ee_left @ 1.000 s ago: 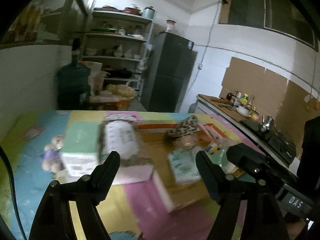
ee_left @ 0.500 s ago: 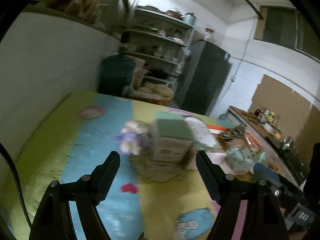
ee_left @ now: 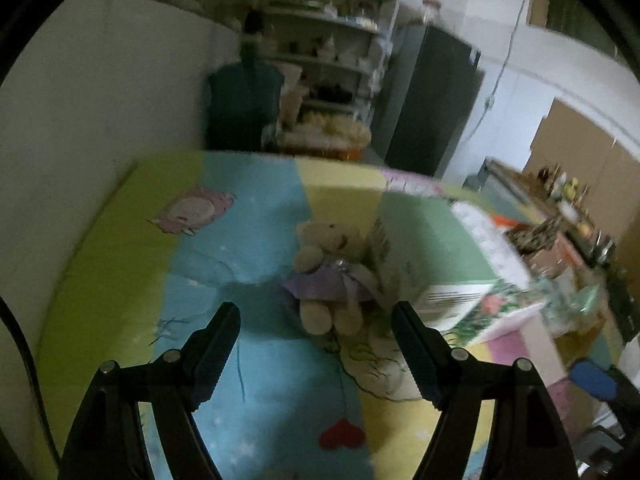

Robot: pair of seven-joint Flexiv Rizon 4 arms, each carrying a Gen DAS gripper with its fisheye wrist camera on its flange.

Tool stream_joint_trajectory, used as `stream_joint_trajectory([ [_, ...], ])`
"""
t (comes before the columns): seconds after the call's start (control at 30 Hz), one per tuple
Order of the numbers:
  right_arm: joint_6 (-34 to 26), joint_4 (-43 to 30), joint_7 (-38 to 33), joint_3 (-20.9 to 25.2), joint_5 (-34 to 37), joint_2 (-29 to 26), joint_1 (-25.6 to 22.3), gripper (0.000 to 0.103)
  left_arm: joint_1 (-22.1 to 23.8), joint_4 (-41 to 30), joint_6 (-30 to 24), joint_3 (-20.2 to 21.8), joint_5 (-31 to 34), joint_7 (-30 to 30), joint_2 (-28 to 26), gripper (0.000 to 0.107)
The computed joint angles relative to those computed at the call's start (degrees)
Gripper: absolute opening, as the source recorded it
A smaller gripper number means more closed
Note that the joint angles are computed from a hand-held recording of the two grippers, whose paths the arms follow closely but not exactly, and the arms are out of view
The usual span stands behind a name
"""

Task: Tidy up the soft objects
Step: 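Grasp the cream teddy bear with the left tool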

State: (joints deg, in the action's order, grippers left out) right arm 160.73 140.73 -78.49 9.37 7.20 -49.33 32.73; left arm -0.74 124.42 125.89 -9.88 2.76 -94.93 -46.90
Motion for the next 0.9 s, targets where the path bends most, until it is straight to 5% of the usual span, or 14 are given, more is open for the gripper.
stream_joint_trajectory([
  [0.3, -1.6, -1.2, 1.0, -0.7, -3.8, -0.4, -3.5, 0.067, 3.1, -5.4, -9.0, -2.9, 1.6, 0.1, -2.6, 0.067],
  [0.4, -2.4, -1.8, 1.4, -0.8, -5.1, -0.6, -4.5, 0.067, 1.0, -5.3, -7.4, -1.6, -0.9, 2.4, -2.8, 0.036],
  [0.43, -2.5, -1.9, 1.5, -0.8, -5.5, -0.8, -4.8, 0.067, 1.7, -5.3, -7.3, -2.4, -0.4, 2.4, -3.0, 0.033],
  [0.9, -2.6, -1.9, 1.1, -0.5, -7.3, -1.0, -5.6, 0.067, -1.6, 2.0, 7.0, 2.1, -2.1, -1.5, -1.2, 0.027],
])
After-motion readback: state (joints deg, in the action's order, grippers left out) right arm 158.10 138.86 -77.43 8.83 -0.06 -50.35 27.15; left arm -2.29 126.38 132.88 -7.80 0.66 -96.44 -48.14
